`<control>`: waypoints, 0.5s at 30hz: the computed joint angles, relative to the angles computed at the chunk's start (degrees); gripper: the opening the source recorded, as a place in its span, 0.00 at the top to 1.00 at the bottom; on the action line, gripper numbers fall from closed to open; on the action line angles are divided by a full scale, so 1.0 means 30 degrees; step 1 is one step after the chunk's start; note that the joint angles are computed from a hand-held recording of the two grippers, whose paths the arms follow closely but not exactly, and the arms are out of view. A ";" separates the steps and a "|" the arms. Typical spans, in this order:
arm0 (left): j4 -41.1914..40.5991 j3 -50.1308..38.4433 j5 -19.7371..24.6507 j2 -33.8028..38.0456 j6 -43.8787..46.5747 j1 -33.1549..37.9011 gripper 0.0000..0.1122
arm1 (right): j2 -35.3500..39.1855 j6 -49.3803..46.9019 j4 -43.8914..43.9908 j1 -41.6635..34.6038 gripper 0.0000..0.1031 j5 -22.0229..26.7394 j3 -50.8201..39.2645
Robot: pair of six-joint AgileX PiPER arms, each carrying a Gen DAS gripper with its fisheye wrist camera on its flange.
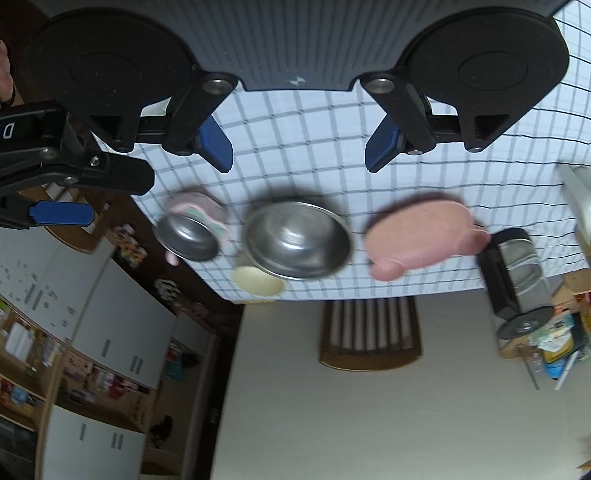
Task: Organize plates and bowls
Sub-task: 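Move both grippers toward the pink bear-shaped plate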
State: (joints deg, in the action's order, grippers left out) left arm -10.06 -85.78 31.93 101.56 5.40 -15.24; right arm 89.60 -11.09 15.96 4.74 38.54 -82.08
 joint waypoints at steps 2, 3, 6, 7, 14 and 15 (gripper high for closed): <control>-0.0244 -0.0618 0.0036 0.0454 0.0375 0.0662 0.30 | 0.0991 0.0587 -0.0456 0.0582 0.00 -0.0099 -0.1170; -0.0349 -0.0968 0.0092 0.0707 0.0551 0.0948 0.30 | 0.1458 0.0887 -0.0697 0.0834 0.00 -0.0085 -0.1736; -0.0722 -0.2262 0.0349 0.1632 0.1219 0.1801 0.30 | 0.2944 0.1932 -0.1838 0.1607 0.00 0.0123 -0.3609; -0.0836 -0.2670 0.0415 0.1935 0.1403 0.2041 0.30 | 0.3395 0.2216 -0.2217 0.1855 0.00 0.0128 -0.4180; -0.1102 -0.6449 0.1338 0.4852 0.2219 0.3455 0.29 | 0.7079 0.3722 -0.3767 0.2901 0.00 0.0852 -0.9053; -0.1334 -0.6978 0.1522 0.5263 0.2462 0.3665 0.29 | 0.7648 0.3857 -0.4032 0.3033 0.00 0.0974 -0.9818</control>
